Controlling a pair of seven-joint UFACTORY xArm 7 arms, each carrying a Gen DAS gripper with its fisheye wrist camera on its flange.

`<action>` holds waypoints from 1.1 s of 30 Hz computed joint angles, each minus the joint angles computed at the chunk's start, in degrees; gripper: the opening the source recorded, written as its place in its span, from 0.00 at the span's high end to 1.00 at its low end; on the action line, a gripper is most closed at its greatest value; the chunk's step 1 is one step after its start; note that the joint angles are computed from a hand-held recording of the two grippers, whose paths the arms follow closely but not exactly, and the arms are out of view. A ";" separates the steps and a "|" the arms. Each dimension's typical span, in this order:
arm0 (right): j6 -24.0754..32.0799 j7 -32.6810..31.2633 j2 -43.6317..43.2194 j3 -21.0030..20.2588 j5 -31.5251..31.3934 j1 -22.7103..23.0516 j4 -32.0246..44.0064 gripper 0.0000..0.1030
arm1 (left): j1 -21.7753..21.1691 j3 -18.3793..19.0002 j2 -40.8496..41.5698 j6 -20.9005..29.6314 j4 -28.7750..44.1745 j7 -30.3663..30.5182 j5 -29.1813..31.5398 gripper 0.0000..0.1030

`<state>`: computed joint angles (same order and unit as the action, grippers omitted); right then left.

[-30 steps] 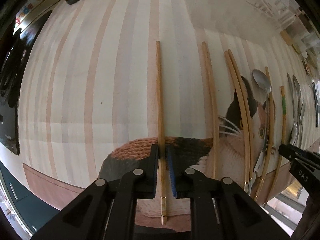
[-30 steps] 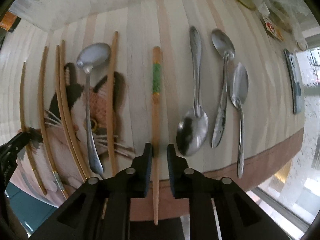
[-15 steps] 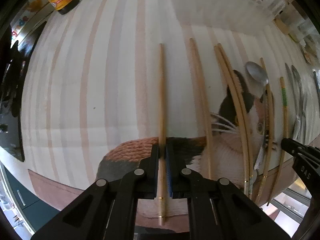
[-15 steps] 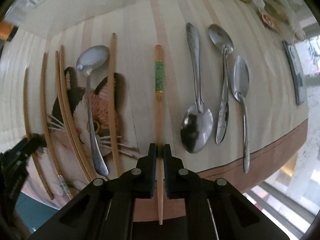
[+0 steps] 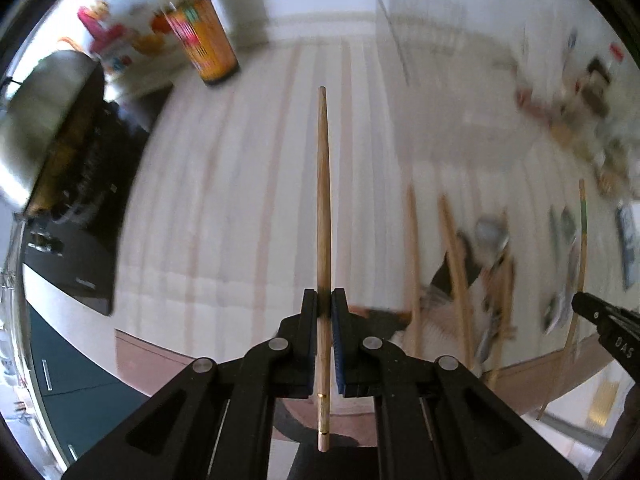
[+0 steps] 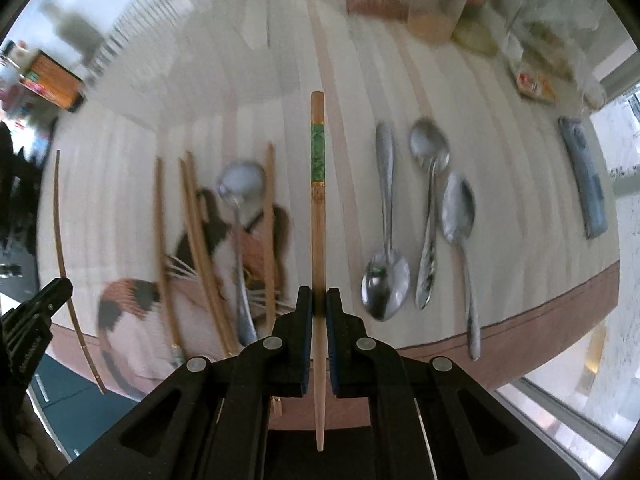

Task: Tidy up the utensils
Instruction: 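Carry both chopsticks into the clear plastic basket and open both tools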

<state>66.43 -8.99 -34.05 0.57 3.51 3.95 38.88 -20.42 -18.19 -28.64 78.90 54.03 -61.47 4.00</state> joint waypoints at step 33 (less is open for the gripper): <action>17.09 2.99 68.40 4.70 5.60 4.27 83.35 0.86 | 10.08 13.52 37.85 -9.52 35.42 23.10 -11.17 0.86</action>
<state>83.51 -6.00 34.34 5.27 9.11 8.23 122.24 -10.34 -4.67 9.21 69.39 89.45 -38.36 -7.16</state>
